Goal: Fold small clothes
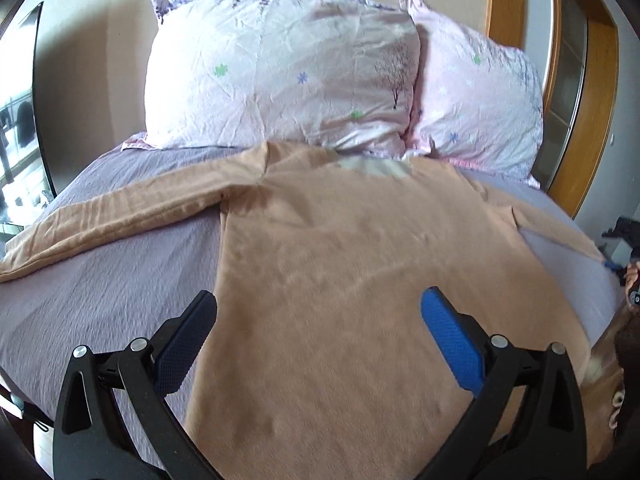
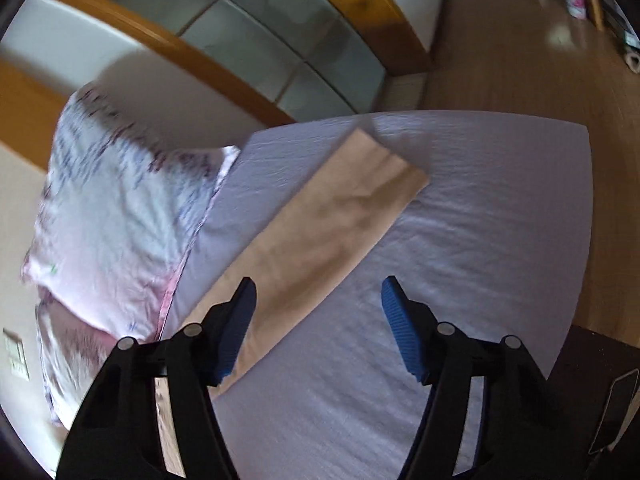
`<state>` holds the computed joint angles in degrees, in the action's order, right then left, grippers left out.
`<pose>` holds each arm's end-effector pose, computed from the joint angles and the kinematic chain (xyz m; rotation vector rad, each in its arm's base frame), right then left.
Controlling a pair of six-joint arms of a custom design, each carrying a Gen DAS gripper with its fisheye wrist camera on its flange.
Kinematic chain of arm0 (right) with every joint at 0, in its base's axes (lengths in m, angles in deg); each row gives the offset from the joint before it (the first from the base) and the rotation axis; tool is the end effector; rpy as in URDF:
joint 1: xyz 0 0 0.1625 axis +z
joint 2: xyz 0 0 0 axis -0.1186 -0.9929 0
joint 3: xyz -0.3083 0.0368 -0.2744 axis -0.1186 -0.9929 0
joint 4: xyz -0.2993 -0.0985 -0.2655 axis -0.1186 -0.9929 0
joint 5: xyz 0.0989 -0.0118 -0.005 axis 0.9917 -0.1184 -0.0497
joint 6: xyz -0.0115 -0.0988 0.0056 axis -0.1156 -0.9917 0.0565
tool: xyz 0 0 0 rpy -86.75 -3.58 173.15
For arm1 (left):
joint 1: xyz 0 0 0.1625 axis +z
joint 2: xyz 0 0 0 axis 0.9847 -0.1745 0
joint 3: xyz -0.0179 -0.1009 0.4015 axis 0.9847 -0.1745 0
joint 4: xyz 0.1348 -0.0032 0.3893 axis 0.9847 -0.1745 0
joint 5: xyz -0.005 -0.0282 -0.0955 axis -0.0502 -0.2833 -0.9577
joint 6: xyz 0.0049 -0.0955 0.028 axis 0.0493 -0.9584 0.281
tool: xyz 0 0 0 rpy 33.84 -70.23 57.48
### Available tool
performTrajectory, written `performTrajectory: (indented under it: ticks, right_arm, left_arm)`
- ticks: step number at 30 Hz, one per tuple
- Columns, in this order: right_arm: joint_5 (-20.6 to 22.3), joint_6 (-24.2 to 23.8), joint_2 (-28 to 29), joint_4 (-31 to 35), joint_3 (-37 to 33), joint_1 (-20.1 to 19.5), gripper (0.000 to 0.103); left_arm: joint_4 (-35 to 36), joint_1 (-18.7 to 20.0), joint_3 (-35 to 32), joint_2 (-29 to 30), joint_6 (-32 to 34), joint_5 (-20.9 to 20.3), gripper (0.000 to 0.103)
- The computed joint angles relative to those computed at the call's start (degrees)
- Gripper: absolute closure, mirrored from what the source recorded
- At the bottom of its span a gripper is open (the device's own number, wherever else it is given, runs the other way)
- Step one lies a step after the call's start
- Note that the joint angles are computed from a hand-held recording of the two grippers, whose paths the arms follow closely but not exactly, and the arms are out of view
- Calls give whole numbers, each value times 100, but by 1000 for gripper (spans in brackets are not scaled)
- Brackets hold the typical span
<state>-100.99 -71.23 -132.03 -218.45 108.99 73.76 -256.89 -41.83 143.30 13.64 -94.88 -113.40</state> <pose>-0.0928 -0.4961 0.4924 -1.0372 -2.2207 1.5222 -0.2461 -0.4652 0.1709 0.5218 2.2991 -1.1067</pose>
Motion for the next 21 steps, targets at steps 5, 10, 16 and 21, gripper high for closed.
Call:
performTrajectory:
  ticks: [5, 10, 16, 21]
  right_arm:
    - [121, 305, 198, 132, -312, -292, 44]
    - [-50, 351, 540, -24, -567, -218, 60]
    - [-357, -170, 827, -305, -823, 183, 99]
    - [31, -1979, 1600, -509, -1300, 1677, 99]
  left_arm:
    - [-400, 232, -240, 20, 214, 297, 1]
    - [-1118, 448, -267, -10, 629, 338, 1]
    - [-2671, 678, -77, -150, 1366, -27, 1]
    - [-2915, 971, 186, -628, 931, -669, 1]
